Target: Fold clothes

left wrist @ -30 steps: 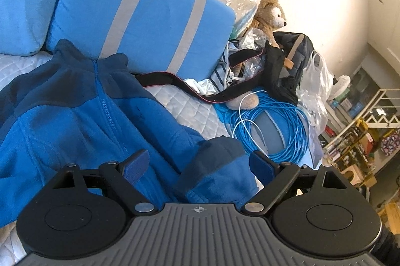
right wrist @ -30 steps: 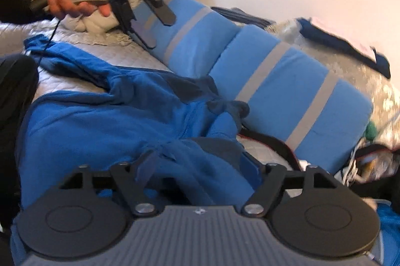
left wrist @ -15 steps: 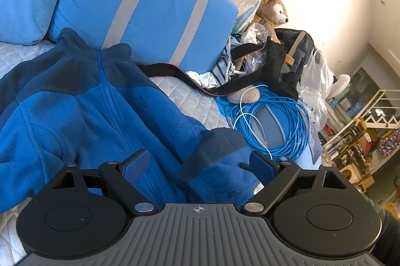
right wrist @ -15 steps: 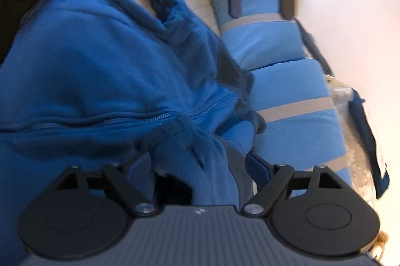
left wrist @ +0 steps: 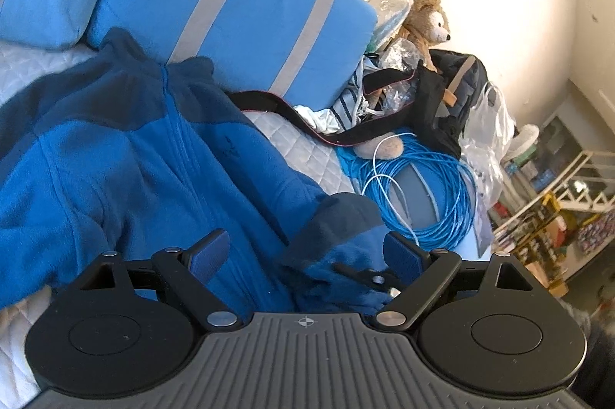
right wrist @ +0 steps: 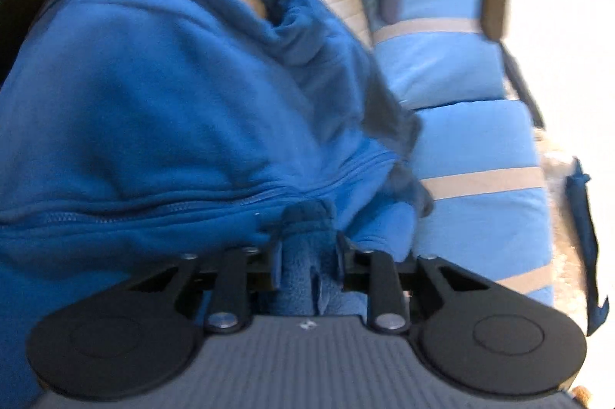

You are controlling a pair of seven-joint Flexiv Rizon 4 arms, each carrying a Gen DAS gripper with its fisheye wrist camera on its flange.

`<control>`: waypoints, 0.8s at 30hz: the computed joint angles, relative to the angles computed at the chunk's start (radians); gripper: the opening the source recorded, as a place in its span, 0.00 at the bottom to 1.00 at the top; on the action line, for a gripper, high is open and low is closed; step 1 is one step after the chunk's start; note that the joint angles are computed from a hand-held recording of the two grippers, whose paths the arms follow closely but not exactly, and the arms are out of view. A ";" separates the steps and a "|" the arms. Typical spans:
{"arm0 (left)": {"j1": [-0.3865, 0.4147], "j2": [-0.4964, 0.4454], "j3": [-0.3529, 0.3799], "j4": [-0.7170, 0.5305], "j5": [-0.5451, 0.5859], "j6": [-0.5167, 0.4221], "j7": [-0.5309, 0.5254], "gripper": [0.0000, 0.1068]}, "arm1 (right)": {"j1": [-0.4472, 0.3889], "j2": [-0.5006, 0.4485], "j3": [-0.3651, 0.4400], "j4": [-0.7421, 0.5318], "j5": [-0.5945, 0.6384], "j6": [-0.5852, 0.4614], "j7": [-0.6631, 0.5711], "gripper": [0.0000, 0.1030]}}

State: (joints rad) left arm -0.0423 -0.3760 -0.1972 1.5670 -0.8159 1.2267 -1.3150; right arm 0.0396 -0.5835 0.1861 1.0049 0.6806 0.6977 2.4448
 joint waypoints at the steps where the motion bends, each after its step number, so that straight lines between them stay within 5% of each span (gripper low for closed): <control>1: 0.003 -0.005 -0.011 0.000 -0.020 0.009 0.007 0.82 | -0.024 0.007 0.018 0.004 0.034 -0.001 -0.020 0.24; 8: -0.002 -0.076 -0.061 -0.056 -0.065 0.038 -0.011 0.82 | -0.156 0.031 0.081 0.001 0.294 -0.009 -0.042 0.25; 12: 0.021 -0.111 -0.164 -0.080 -0.184 0.051 0.166 0.82 | -0.161 0.029 0.062 -0.034 0.318 -0.015 0.100 0.25; 18: -0.014 -0.140 -0.146 -0.089 -0.146 0.033 0.315 0.82 | -0.169 0.019 0.060 -0.071 0.323 -0.012 0.203 0.25; 24: -0.110 -0.235 0.033 -0.223 0.133 -0.030 0.020 0.75 | -0.183 0.016 0.070 -0.078 0.318 -0.039 0.235 0.24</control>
